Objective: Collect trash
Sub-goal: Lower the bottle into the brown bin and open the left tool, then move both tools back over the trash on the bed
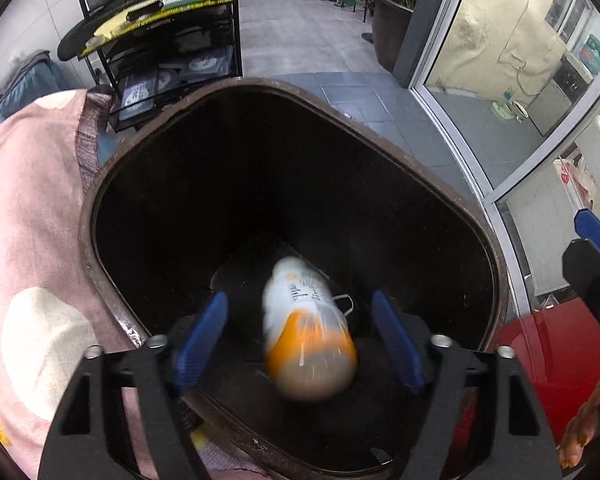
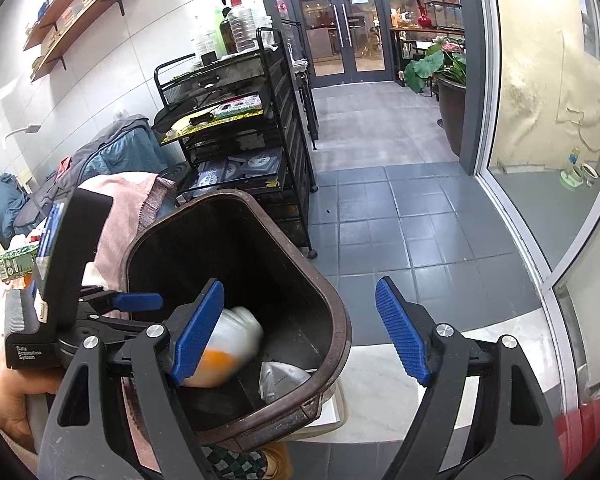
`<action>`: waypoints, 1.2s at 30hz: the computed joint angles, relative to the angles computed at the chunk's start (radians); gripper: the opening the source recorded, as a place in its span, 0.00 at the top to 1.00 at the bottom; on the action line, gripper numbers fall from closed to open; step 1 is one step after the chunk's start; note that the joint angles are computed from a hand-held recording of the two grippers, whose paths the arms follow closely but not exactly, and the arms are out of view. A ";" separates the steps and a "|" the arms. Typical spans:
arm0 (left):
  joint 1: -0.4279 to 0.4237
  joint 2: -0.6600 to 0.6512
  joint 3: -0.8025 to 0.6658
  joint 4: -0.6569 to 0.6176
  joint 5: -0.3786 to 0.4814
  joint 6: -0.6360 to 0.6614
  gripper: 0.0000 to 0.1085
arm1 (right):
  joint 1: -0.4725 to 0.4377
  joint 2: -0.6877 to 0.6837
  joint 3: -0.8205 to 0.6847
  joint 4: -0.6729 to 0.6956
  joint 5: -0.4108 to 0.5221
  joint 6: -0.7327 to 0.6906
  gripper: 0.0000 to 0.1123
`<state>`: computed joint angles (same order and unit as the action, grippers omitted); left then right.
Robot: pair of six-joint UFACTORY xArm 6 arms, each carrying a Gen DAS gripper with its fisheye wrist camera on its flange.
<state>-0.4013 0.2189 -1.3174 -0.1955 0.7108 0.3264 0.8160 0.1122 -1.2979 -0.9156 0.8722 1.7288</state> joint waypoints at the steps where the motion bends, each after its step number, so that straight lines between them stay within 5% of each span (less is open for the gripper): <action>1: 0.001 -0.005 0.005 -0.009 -0.006 0.004 0.27 | 0.001 -0.001 0.001 -0.003 -0.001 0.005 0.31; 5: 0.013 -0.042 0.037 -0.087 -0.028 0.046 0.26 | 0.005 -0.004 -0.001 -0.012 0.004 0.006 0.31; 20: 0.085 -0.431 0.413 -0.346 -0.335 0.272 0.12 | 0.015 0.077 -0.112 -0.039 -0.060 -0.031 0.23; 27: 0.158 -0.569 0.527 -0.473 -0.402 0.386 0.11 | 0.022 0.197 -0.264 0.012 -0.131 -0.152 0.22; 36: 0.304 -0.681 0.650 -0.450 -0.459 0.408 0.11 | 0.048 0.414 -0.542 0.162 -0.201 -0.395 0.21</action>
<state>-0.0978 -0.4623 -0.6674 -0.6450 0.2521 0.7343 0.8642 0.5265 -1.8396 -0.7540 0.6707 1.3338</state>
